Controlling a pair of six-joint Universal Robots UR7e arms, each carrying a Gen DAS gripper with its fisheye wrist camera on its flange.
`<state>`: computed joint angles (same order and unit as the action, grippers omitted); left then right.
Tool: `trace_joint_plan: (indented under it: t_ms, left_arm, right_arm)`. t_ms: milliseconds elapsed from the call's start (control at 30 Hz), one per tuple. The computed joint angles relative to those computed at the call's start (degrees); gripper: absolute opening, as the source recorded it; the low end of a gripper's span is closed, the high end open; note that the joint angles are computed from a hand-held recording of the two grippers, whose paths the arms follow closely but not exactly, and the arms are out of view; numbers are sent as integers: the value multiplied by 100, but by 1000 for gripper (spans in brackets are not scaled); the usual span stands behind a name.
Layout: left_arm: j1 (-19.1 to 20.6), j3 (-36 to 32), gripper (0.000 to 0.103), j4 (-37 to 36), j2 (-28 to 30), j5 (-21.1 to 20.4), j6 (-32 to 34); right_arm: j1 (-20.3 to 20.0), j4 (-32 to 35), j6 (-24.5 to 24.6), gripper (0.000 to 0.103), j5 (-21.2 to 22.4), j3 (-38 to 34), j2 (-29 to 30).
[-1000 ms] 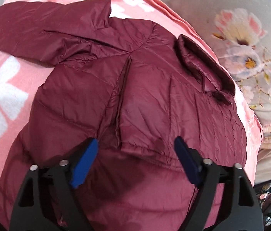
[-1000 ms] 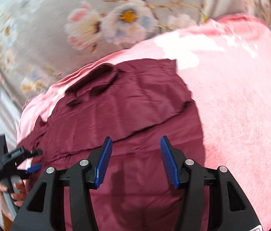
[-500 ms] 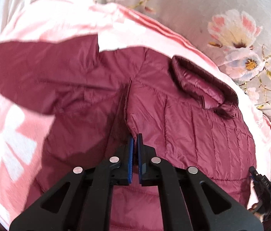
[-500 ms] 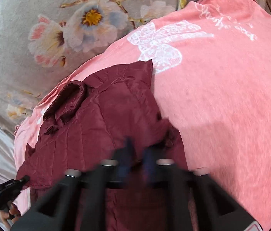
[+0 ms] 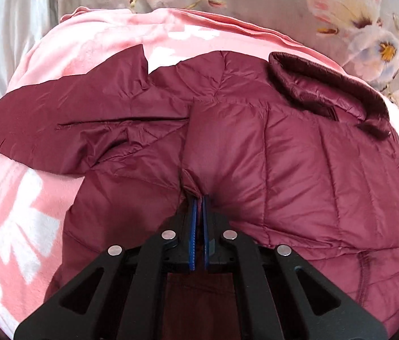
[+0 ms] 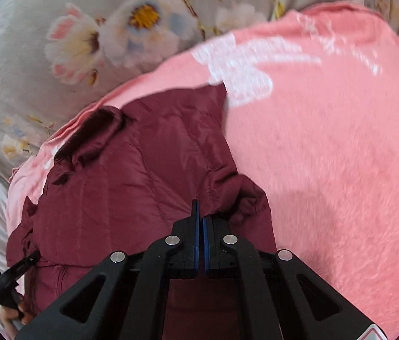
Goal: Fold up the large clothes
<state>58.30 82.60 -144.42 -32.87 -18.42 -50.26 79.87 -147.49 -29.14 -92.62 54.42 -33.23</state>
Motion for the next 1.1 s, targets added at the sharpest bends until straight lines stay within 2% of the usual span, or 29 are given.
trace_joint_plan:
  t_ms: [100, 300, 400, 467, 600, 733, 833, 933, 1100]
  left_arm:
    - [-12, -35, 3, 48, 57, 100, 4]
    - [-25, 27, 3, -511, 189, 219, 391]
    - [-26, -31, 4, -498, 249, 276, 398]
    - [-27, -57, 5, -407, 260, 311, 339]
    - [-102, 231, 9, -979, 149, 253, 528]
    - [-380, 572, 10, -1076, -48, 563, 387]
    - [-553, 392, 11, -1351, 31, 682, 738]
    - [-600, -99, 12, -1467, 293, 529, 1172]
    - [-430, -746, 12, -531, 611, -73, 908]
  right_arm:
    - [22, -3, -101, 1, -194, -38, 53]
    - [70, -200, -242, 0, -448, -7, 114]
    - [106, -328, -365, 0, -561, 38, 118]
    - [85, -347, -338, 3, -478, 88, 71]
    - [45, -950, -328, 16, -296, 826, -392]
    - [107, -1460, -708, 16, 38, 1650, -884]
    - [275, -1471, -1006, 16, 110, 1862, -960]
    - [452, -1284, -1224, 16, 64, 1872, -843]
    - [628, -1006, -1478, 16, -304, 1769, -494]
